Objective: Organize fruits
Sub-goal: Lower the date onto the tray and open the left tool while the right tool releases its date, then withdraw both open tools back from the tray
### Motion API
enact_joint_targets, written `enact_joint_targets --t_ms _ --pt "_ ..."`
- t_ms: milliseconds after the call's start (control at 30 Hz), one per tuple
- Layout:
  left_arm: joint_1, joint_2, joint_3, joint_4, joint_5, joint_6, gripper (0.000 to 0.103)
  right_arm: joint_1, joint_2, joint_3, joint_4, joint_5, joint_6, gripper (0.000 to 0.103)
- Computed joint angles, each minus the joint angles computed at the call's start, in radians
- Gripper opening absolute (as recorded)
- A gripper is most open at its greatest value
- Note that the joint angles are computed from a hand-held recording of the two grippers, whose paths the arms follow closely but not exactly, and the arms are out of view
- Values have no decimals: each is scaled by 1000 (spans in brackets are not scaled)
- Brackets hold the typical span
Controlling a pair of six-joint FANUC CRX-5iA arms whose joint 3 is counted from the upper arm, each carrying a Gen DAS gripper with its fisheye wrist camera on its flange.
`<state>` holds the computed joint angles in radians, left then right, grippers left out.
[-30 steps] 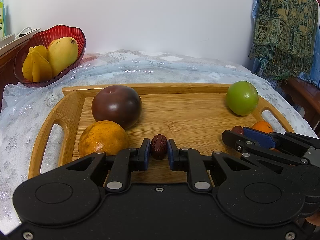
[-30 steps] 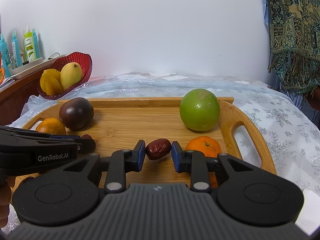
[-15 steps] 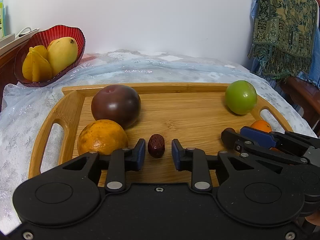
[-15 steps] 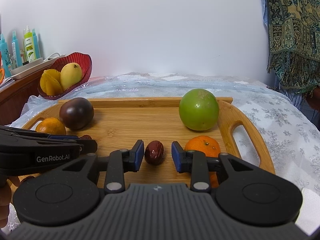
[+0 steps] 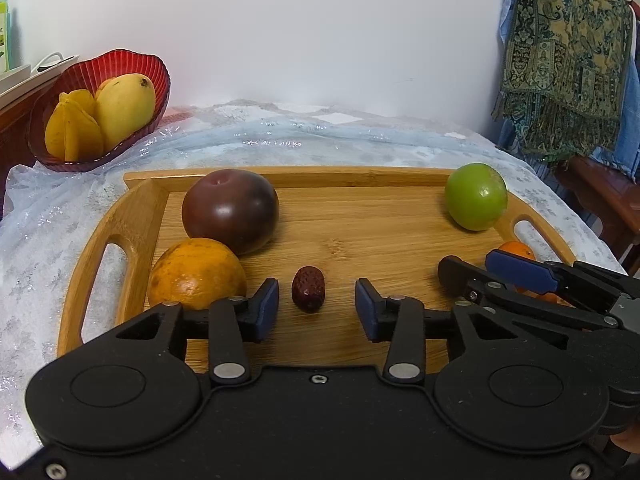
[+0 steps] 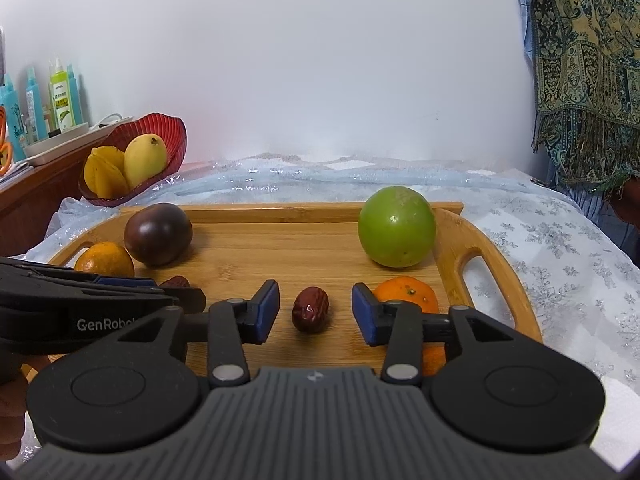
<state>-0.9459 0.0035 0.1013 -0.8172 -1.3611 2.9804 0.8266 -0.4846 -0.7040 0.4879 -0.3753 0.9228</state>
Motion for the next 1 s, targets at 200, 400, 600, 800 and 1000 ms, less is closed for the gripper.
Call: enact_joint_targets --t_ms 200,400,600,800,1000 --pt "-22 -8 5 -25 -27 21 54 -8 -29 -26 37 27 -43 63" --pt "-58 -22 4 -55 -64 42 65 -29 -72 -78 142 82 -135 74" --pt "-109 -25 14 -87 -108 57 74 -48 -112 -119 228 107 -209 82" --pt "-153 -35 15 -108 -127 84 79 -77 -150 -169 352 137 -310 89" --pt "-207 -11 45 -151 -196 86 86 -80 -187 -195 391 138 -337 89"
